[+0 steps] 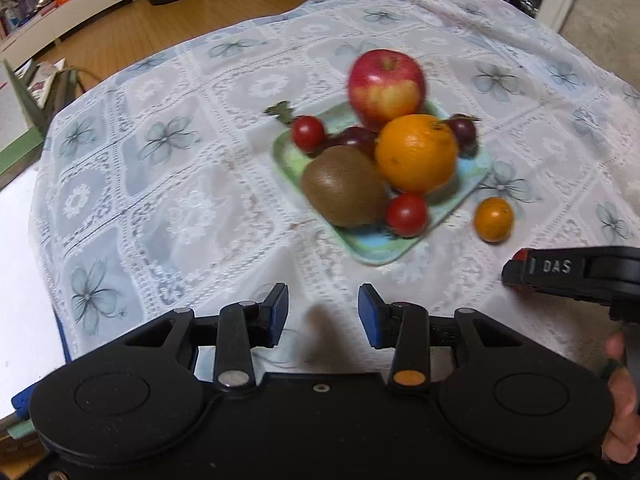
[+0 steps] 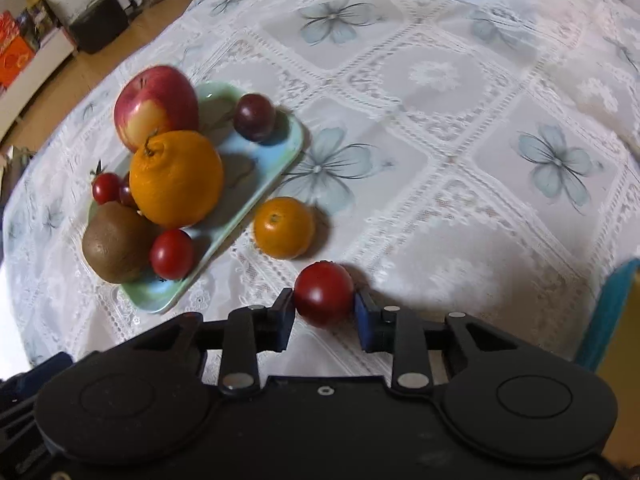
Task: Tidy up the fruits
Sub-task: 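Grasp an orange cherry tomato with the left gripper while the right grasps a red tomato, then carry both tomatoes over the gold tray and open both grippers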
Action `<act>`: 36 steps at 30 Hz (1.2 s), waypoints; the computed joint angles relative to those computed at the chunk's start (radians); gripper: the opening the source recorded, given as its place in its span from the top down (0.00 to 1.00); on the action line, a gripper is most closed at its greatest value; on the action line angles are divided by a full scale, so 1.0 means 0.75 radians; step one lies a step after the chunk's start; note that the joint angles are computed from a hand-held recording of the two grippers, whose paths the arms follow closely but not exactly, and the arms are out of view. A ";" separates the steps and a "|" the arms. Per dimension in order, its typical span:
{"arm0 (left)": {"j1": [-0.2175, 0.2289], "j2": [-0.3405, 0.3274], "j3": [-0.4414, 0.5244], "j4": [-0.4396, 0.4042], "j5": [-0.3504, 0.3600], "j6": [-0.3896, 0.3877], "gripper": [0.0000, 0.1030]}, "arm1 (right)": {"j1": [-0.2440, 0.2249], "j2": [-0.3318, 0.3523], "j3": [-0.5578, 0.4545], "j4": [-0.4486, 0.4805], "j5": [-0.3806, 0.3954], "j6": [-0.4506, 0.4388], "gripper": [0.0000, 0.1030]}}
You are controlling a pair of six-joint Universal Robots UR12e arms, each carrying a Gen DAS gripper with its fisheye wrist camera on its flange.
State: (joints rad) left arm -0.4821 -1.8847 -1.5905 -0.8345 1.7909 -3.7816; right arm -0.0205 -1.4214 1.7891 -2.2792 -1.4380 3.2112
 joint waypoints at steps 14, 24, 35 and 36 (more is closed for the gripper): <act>-0.054 -0.207 0.280 0.032 -0.155 0.163 0.52 | -0.199 -0.239 0.172 -0.056 0.012 0.003 0.69; -0.103 -0.309 0.406 -0.079 0.007 0.190 0.49 | -0.264 -0.291 0.253 -0.136 -0.027 -0.022 0.69; -0.138 -0.366 0.492 -0.180 0.198 0.204 0.71 | -0.346 -0.306 0.270 -0.139 0.011 -0.040 0.69; -0.133 -0.361 0.489 -0.170 0.172 0.206 0.77 | -0.354 -0.309 0.272 -0.142 0.011 -0.040 0.69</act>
State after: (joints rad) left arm -0.5821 -2.1553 -1.2240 -0.9619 1.9196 -3.6272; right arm -0.2861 -1.6531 1.9929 -2.3859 -1.4298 3.1813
